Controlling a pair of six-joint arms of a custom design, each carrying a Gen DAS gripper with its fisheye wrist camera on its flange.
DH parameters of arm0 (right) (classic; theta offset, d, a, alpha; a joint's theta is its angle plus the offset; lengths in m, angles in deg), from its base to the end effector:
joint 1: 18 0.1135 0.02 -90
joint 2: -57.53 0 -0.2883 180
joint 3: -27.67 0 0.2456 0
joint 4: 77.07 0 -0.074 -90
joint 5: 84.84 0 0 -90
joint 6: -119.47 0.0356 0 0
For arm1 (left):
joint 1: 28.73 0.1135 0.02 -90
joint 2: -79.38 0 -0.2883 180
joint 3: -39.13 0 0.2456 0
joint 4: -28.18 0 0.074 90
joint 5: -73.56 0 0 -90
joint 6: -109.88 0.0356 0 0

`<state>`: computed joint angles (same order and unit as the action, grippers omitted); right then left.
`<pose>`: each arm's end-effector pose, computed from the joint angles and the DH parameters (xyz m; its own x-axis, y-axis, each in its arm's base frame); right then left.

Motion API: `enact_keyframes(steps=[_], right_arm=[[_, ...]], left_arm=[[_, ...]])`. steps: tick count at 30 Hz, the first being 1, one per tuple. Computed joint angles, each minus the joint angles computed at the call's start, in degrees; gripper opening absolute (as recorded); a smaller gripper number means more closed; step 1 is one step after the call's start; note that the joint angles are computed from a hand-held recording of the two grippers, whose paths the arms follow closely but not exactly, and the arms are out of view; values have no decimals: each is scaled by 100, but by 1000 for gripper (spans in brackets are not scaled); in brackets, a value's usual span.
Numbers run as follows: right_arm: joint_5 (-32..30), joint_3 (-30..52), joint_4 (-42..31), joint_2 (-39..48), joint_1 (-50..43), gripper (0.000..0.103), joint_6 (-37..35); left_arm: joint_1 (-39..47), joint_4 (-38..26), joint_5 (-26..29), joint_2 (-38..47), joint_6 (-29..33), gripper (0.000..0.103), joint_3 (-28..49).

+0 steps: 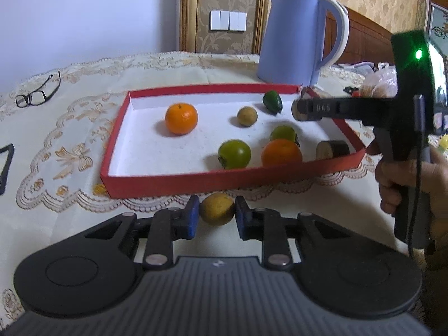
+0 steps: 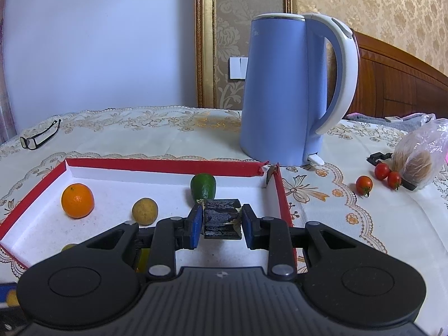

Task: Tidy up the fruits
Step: 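Open the right gripper to drop the dark block into the box, then grasp a red cherry tomato beside the kettle with the right gripper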

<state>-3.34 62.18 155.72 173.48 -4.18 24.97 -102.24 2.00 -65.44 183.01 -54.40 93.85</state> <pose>0.2692 0.0716 0.0775 -0.4357 -0.1871 -0.8804 -0.3976 0.9175 0.0018 0.1037 -0.2555 0.1145 -0.6268 -0.1074 -0.7717 -0.1085 0.9928 -0.0501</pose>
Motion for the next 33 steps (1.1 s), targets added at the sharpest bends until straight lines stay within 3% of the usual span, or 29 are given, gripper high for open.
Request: enact_keyframes(steps=[7, 9, 11, 16, 22, 28, 33], right_arm=[[217, 330, -421, 19, 107, 31, 117], [127, 393, -608, -16, 58, 42, 179], [34, 288, -465, -42, -27, 70, 254], [-224, -392, 557, -267, -401, 70, 250], [-231, -569, 788, -258, -1126, 70, -263], [117, -41, 584, 73, -1596, 70, -373], [379, 1333, -968, 337, -1700, 51, -237]], left_arm=[[-86, -245, -154, -189, -184, 24, -16], [-102, -282, -153, -155, -202, 24, 16], [-111, -302, -146, -141, -198, 24, 37], [-145, -431, -212, -117, -260, 24, 81], [-169, -525, -243, -120, -359, 24, 112], [-222, -542, -327, -170, -243, 24, 141], [-237, -497, -337, -147, -209, 24, 138]])
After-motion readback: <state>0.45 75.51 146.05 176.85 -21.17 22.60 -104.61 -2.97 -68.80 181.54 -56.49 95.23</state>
